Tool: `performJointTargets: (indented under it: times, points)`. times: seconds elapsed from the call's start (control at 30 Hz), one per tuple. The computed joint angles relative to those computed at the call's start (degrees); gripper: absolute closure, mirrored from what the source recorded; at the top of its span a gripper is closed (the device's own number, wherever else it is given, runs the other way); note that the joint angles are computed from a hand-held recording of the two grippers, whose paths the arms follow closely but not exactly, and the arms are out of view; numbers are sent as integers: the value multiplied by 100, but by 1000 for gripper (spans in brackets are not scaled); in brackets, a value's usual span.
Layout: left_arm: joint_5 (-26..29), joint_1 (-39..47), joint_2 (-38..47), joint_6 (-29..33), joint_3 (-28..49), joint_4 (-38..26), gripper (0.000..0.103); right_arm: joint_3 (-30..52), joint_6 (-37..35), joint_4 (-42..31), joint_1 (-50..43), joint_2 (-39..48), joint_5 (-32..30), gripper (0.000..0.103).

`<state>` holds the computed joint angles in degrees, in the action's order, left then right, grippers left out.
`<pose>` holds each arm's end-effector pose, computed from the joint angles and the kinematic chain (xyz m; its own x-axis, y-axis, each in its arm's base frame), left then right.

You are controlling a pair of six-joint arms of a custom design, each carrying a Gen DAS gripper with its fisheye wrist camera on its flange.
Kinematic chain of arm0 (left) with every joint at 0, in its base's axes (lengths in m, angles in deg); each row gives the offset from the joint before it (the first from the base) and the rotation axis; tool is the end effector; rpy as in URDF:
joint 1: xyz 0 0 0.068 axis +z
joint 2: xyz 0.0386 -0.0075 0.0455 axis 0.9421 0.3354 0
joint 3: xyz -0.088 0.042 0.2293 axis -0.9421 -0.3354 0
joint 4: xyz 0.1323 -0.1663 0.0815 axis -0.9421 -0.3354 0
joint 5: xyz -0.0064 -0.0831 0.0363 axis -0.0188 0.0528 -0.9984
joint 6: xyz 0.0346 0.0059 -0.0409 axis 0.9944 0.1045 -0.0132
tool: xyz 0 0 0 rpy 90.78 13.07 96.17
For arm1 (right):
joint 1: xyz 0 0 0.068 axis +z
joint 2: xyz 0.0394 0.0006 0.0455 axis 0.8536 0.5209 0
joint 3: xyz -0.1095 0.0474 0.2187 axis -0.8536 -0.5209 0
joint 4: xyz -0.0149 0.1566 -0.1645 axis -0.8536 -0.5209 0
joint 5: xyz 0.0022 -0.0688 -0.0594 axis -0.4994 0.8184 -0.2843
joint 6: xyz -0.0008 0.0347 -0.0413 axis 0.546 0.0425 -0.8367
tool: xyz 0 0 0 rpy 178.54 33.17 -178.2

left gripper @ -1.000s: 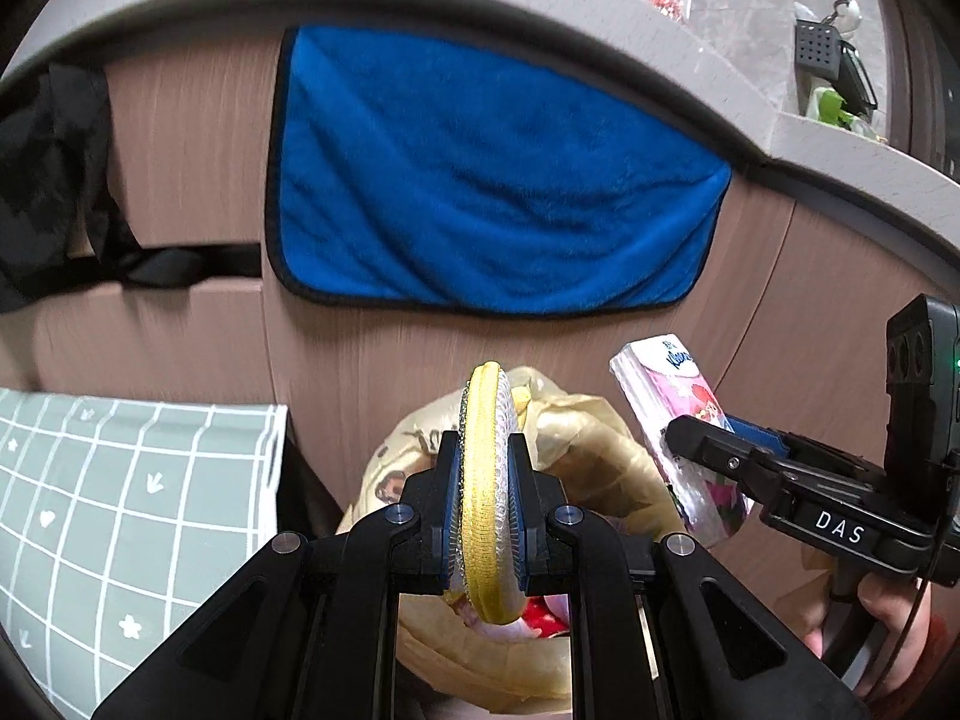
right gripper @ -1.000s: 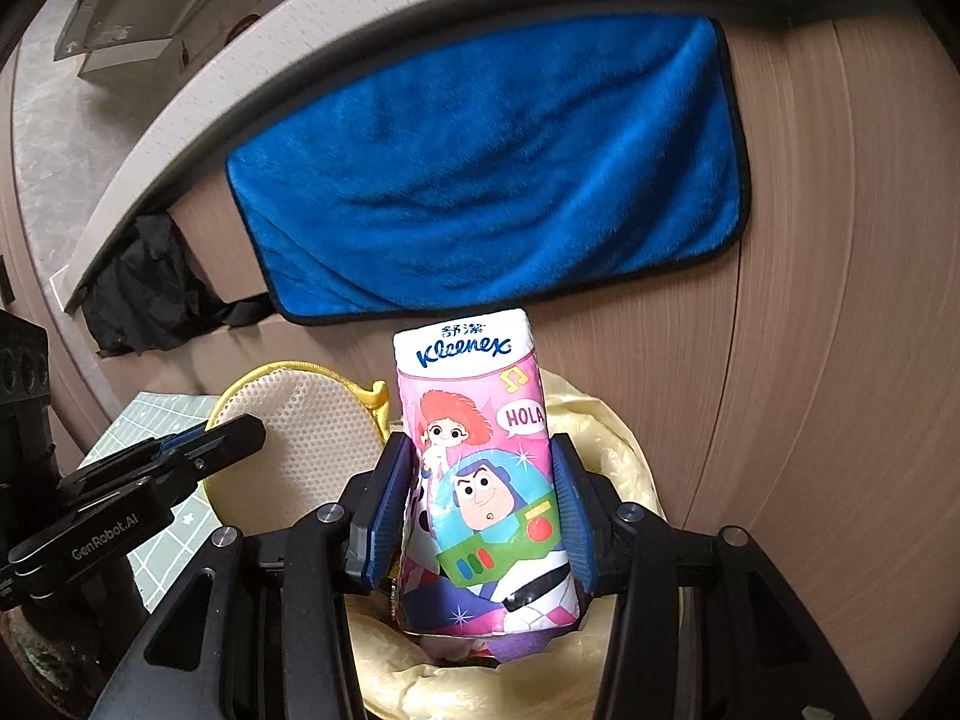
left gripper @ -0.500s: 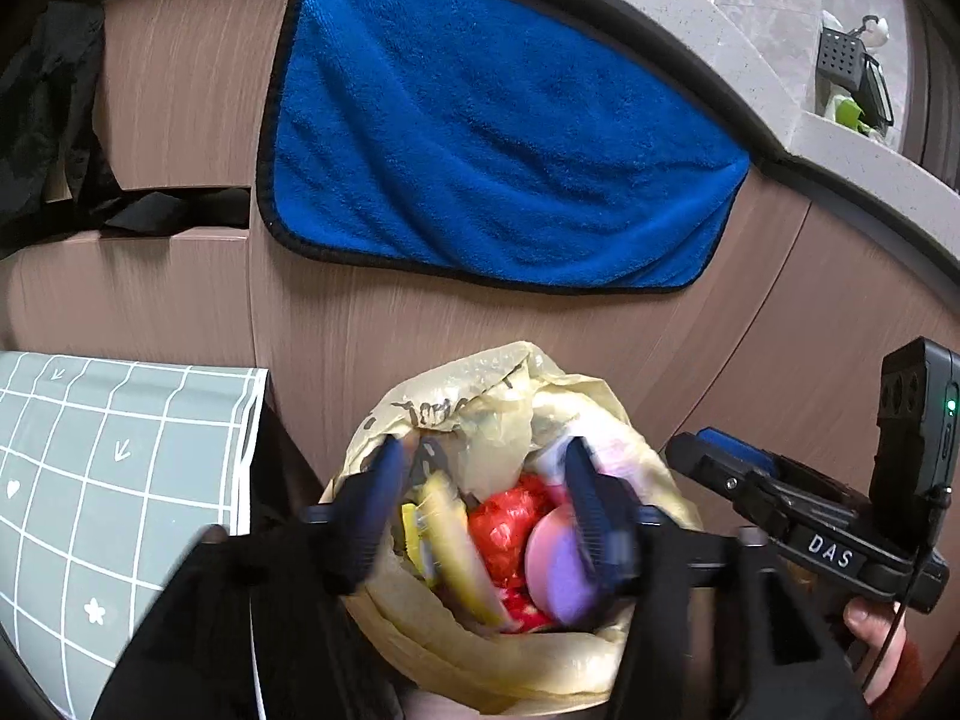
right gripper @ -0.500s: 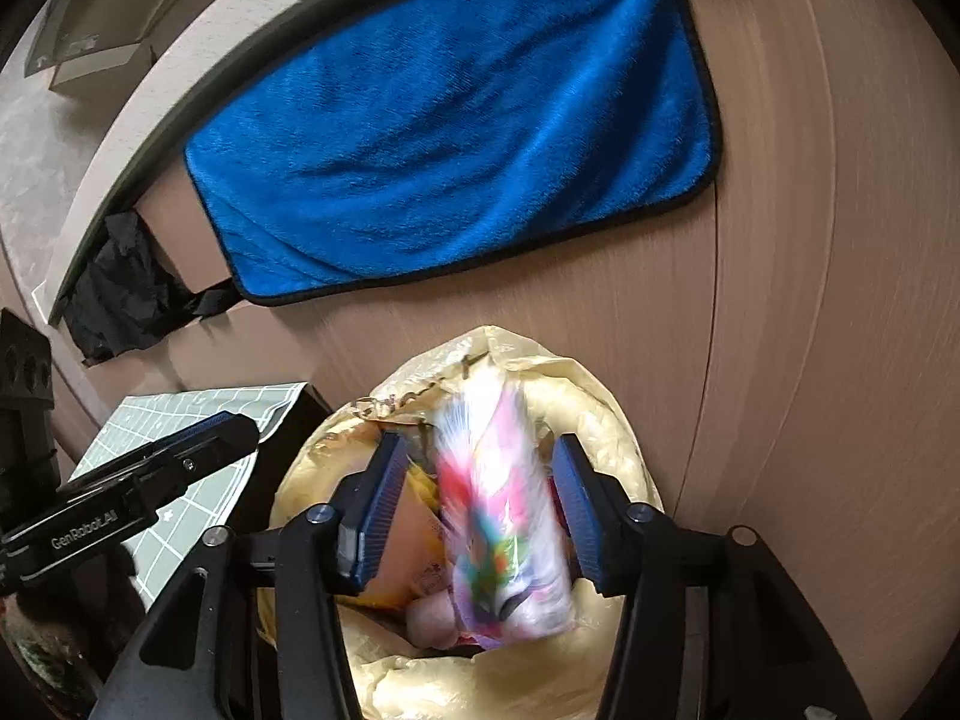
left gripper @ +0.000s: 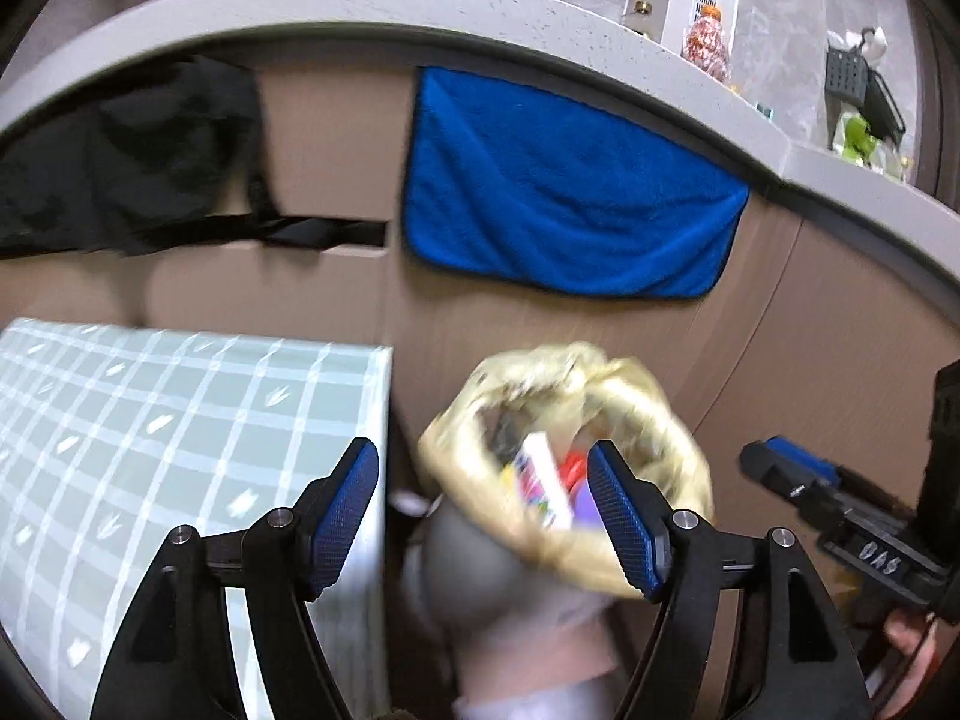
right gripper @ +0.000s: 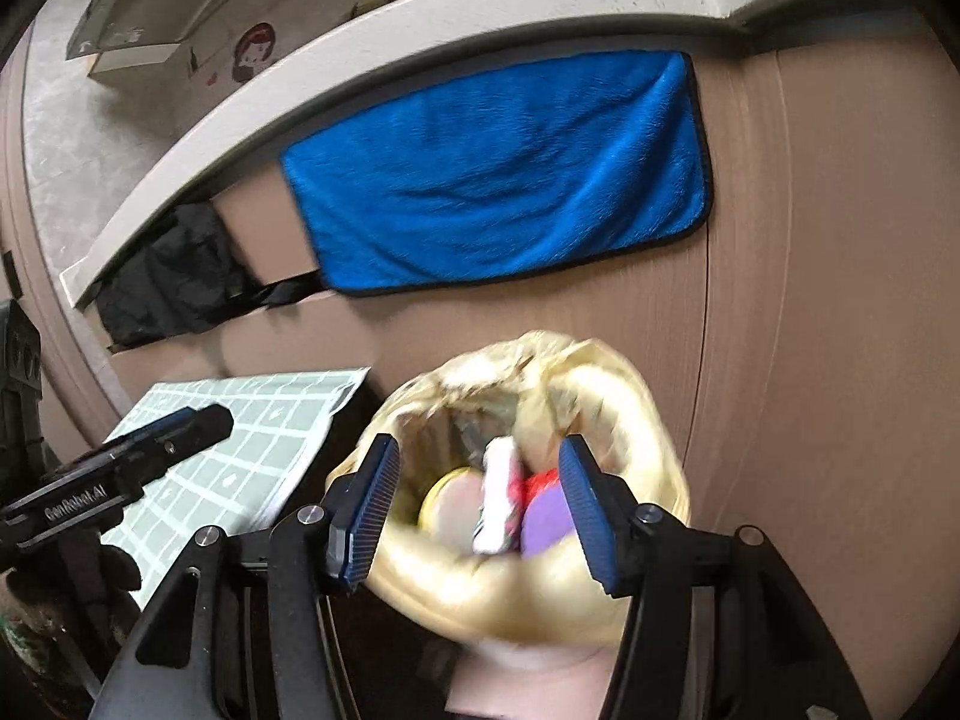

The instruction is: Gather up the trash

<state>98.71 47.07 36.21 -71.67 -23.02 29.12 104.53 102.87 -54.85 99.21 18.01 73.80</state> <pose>0.3270 -0.1557 0.1496 -0.4795 0.2444 -0.8428 0.6763 0.7150 -0.1775 0.1867 0.1272 0.1342 -0.3975 0.3384 -0.8529 0.3204 0.9222 0.2166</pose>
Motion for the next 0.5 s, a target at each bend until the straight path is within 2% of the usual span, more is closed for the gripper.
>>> performJointTargets:
  times: [0.13, 0.23, 0.3, 0.37, 0.43, 0.5]
  points:
    - [146, 401, -1114, 590, -1440, 113, 31, 420, 1150, -1048, 1361, 249, 686, 50]
    - [68, 679, -2134, 1126, -2583, 248, 31, 1451, 2316, -2725, 2386, 947, 1139, 50]
    - [22, 868, -2696, 1273, -3139, 331, 31, 1981, 2848, -3479, 2892, 1320, 1336, 50]
    - [95, 1149, -3303, 1407, -3688, 387, 31, 2761, 3717, -4656, 3400, 1874, 1654, 50]
    - [207, 1362, -3682, 1502, -3940, 290, 31, 3519, 4795, -5892, 3794, 2438, 1892, 50]
    - [276, 1597, -4128, 1580, -4143, 97, 31, 3962, 5494, -6580, 4007, 2775, 1980, 50]
